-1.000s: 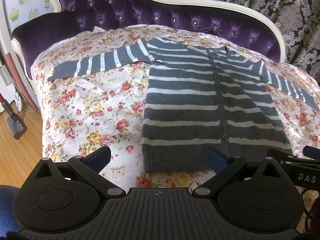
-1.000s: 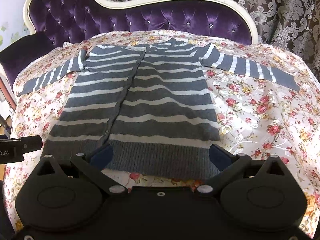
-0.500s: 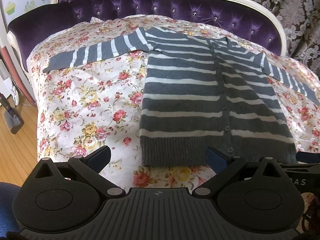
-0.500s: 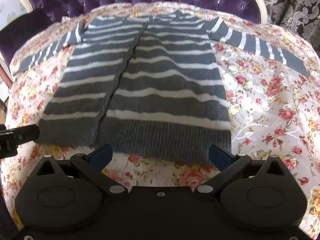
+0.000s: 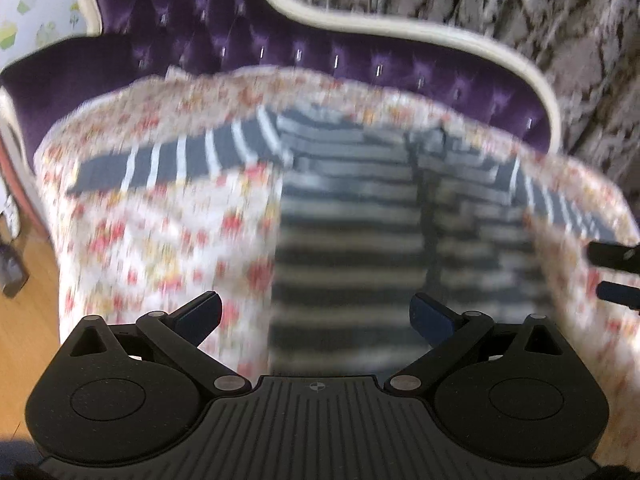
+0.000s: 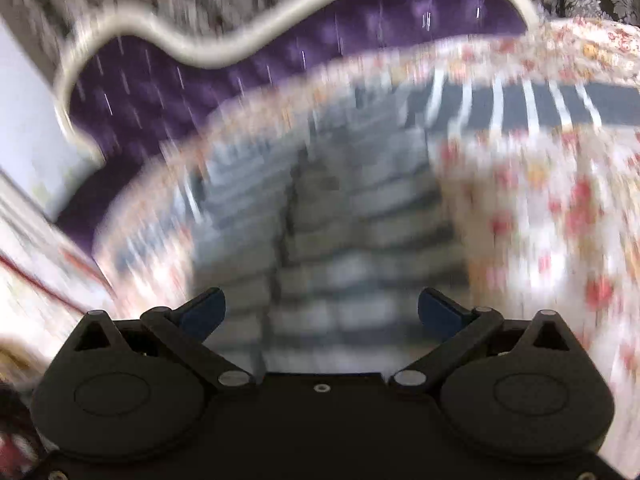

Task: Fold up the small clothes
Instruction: 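Move the right gripper to a sleeve cuff and close on it, then fold the held sleeve across the cardigan body with the right gripper, release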

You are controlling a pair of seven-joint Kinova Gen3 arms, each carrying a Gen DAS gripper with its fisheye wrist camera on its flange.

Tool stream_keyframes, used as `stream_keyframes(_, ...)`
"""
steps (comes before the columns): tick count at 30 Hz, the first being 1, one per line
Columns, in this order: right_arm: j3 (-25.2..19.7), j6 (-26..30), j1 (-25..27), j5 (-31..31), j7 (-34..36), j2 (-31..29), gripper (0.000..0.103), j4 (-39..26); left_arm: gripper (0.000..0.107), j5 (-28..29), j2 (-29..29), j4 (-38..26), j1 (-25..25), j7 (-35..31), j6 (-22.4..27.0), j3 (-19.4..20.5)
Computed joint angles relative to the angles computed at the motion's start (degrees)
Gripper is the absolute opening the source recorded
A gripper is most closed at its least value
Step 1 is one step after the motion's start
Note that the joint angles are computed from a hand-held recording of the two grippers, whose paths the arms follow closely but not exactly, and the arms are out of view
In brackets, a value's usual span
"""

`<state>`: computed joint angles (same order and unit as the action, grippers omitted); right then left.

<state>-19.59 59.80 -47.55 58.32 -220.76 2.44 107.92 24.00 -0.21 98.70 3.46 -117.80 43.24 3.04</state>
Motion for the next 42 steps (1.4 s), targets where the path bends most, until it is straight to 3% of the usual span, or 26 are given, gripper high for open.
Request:
stream_keyframes(5, 0.0, 2.4, 5.4, 3.3, -4.2, -6.1, 0.103, 5.6, 0.102, 3.2, 2.3, -2.1, 0.8, -2.1, -7.4, 1.1)
stream_keyframes(10, 3.6, -2.3, 12.9, -0.3, -4.3, -9.7, 0.102, 10.4, 0.102, -2.6, 8.0, -8.8, 3.2, 0.3, -4.8, 3.0)
stream_keyframes(13, 4.5, -2.0, 17.0, -2.2, -1.6, -9.4, 0.102, 11.5, 0.102, -0.7, 10.4, -9.8, 2.1, -2.5, -4.7, 5.1)
stream_keyframes(16, 4.3, -1.8, 20.8, -1.8, -3.9, -10.1, 0.101, 14.3, 0.102, 1.9, 12.3, -9.9, 0.8, -6.0, -4.9, 6.5)
stream_keyframes(19, 4.3, -2.2, 23.8, -1.3, -6.8, -11.4, 0.091, 16.8, 0.102, 3.9, 14.5, -10.5, -0.3, -8.6, -3.9, 7.2)
stream_keyframes(21, 4.8, -3.2, 25.8, -1.6, -7.2, -12.4, 0.089, 18.4, 0.102, 4.2, 15.9, -11.5, -0.6, -8.9, -2.9, 7.3)
stream_keyframes(29, 6.9, -5.3, 30.9, -4.2, -5.3, -10.8, 0.085, 19.5, 0.101, 1.4, 19.2, -14.7, -0.7, -6.3, -1.8, 6.5)
stream_keyframes(32, 6.6, -3.7, 31.1, -4.1, -5.5, -9.4, 0.083, 19.1, 0.101, 0.3, 19.3, -14.7, -0.9, -6.1, -2.6, 6.5)
stream_keyframes(33, 6.8, -3.6, 31.0, -4.3, -5.2, -9.2, 0.074, 19.0, 0.101, 0.1, 19.5, -15.1, -1.0, -5.8, -2.6, 6.5)
stream_keyframes(36, 7.1, -3.4, 31.7, -5.3, -3.0, -9.2, 0.019, 18.4, 0.101, 0.8, 20.1, -15.8, -1.8, -5.8, -2.0, 7.1)
stream_keyframes(39, 8.0, -5.2, 32.1, -5.7, -4.2, -10.4, 0.018, 18.8, 0.101, 1.4, 20.2, -15.7, -2.5, -6.6, -2.0, 7.6)
stream_keyframes(42, 6.8, -1.3, 31.5, -6.2, 0.1, -9.7, 0.018, 15.4, 0.101, 2.1, 20.3, -15.7, -3.1, -7.6, -1.8, 7.8)
